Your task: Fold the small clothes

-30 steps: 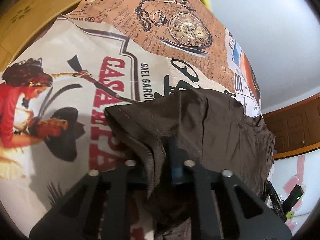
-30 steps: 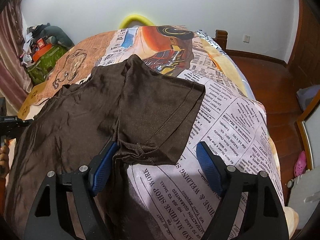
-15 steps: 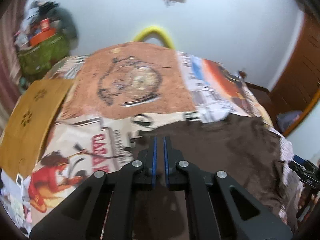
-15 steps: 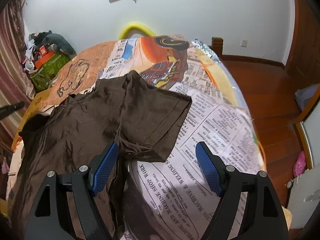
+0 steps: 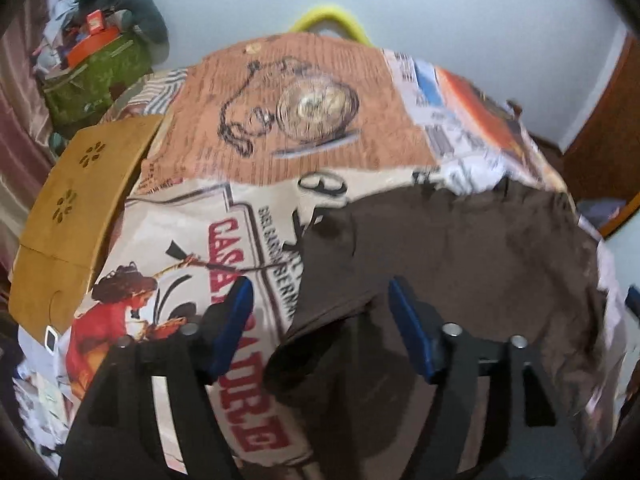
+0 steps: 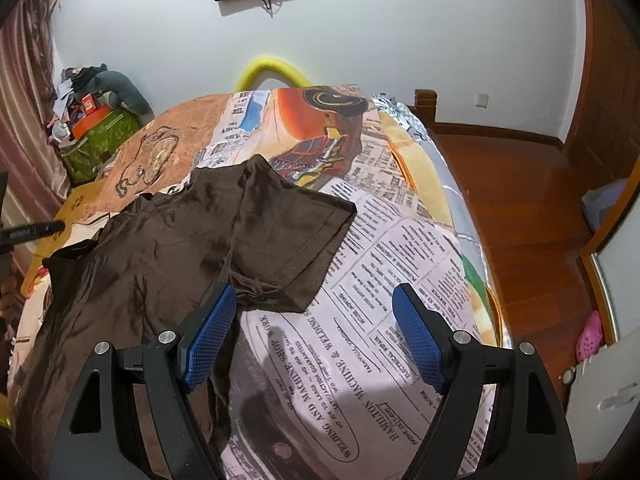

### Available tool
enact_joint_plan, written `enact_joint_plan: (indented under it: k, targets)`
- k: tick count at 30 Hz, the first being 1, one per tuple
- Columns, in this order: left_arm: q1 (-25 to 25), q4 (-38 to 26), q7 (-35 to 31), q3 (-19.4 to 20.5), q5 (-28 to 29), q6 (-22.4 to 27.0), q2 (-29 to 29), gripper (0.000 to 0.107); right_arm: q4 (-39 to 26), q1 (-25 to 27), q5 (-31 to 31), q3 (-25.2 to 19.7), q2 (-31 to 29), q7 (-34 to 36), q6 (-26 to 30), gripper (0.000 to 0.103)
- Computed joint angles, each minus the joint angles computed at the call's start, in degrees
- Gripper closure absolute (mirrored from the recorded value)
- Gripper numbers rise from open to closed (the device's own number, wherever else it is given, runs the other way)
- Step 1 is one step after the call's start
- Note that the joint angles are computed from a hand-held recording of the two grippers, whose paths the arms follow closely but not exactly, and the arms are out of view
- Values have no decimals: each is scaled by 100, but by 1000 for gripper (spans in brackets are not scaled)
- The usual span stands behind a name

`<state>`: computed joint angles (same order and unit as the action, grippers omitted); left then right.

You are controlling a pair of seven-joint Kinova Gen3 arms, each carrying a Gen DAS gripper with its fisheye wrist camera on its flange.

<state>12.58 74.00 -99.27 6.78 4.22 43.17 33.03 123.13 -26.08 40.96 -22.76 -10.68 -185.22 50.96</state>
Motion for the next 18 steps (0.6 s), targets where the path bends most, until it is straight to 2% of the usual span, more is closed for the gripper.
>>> enact_joint_plan:
  k: [4, 7, 8, 9, 10, 11, 12, 14, 18]
  targets:
    - [44, -32, -308, 19, -172, 184, 202, 33, 82, 32, -50, 59, 56, -90, -229, 25]
    - [375, 241, -224, -232, -560, -249, 208, 36, 97, 4, -71, 64, 118, -158, -323, 25]
    - [415, 256, -182, -258, -594, -304, 236, 46, 83, -7, -69, 72, 151, -153, -348, 25]
    - [349, 205, -172, -179, -535, -267, 287, 64, 71, -28, -69, 72, 171, -142, -343, 25]
    - [211, 122, -251, -42, -386, -169, 339, 73, 74, -50, -74, 74, 163, -129, -327, 25]
    - [107, 27, -269, 59, -234, -67, 385, 92, 70, -68, -69, 72, 167, -116, -308, 25]
    - [110, -16, -195, 53, -175, -59, 389, 105, 37, -88, -65, 65, 192, -93, -266, 25]
    - [232, 5, -18, -65, -200, -189, 325, 105, 26, -117, -69, 84, 187, -62, -236, 25]
    - [86, -36, -27, 117, 78, -200, 211, 105, 52, -135, -56, 82, 123, -74, -221, 25]
